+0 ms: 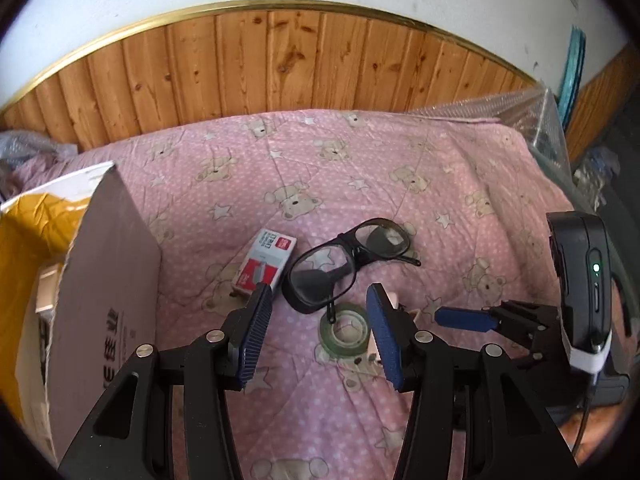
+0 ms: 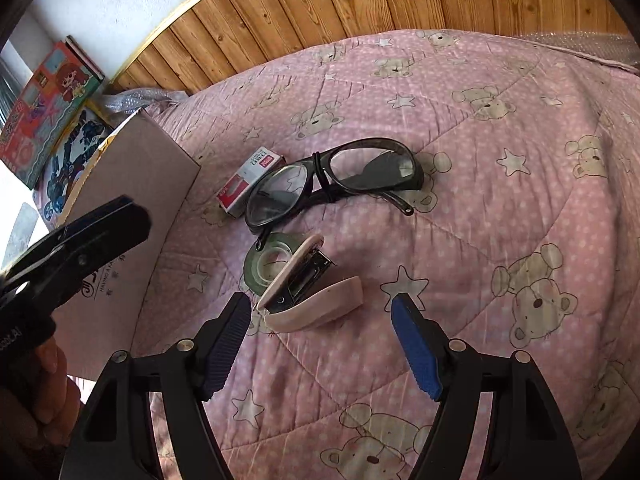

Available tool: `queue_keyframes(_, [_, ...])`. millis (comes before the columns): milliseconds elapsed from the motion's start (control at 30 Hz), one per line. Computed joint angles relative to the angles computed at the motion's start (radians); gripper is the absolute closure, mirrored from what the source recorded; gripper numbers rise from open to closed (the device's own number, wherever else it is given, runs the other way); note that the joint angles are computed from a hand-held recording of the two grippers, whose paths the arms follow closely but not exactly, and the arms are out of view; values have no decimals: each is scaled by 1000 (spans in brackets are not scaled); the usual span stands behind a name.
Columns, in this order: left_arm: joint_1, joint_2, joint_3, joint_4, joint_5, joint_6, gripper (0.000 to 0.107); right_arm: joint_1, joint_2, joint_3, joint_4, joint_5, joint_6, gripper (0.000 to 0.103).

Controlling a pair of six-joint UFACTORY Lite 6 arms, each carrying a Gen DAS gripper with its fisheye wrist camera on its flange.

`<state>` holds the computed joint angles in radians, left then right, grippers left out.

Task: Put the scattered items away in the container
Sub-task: 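Reach the left tool to the black glasses while the right tool reaches the pink stapler, then grasp the black glasses with the left tool while the right tool grasps the pink stapler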

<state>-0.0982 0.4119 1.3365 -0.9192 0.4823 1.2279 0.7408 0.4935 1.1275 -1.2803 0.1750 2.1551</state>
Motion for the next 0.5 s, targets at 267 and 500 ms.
queue_keyframes(267, [-93, 225, 185, 86, -47, -73, 55, 57, 151, 141, -60, 126, 4, 41])
queue_keyframes(500, [-114, 314, 229, 68, -110, -104, 53, 64, 88, 107, 168, 121, -141, 50])
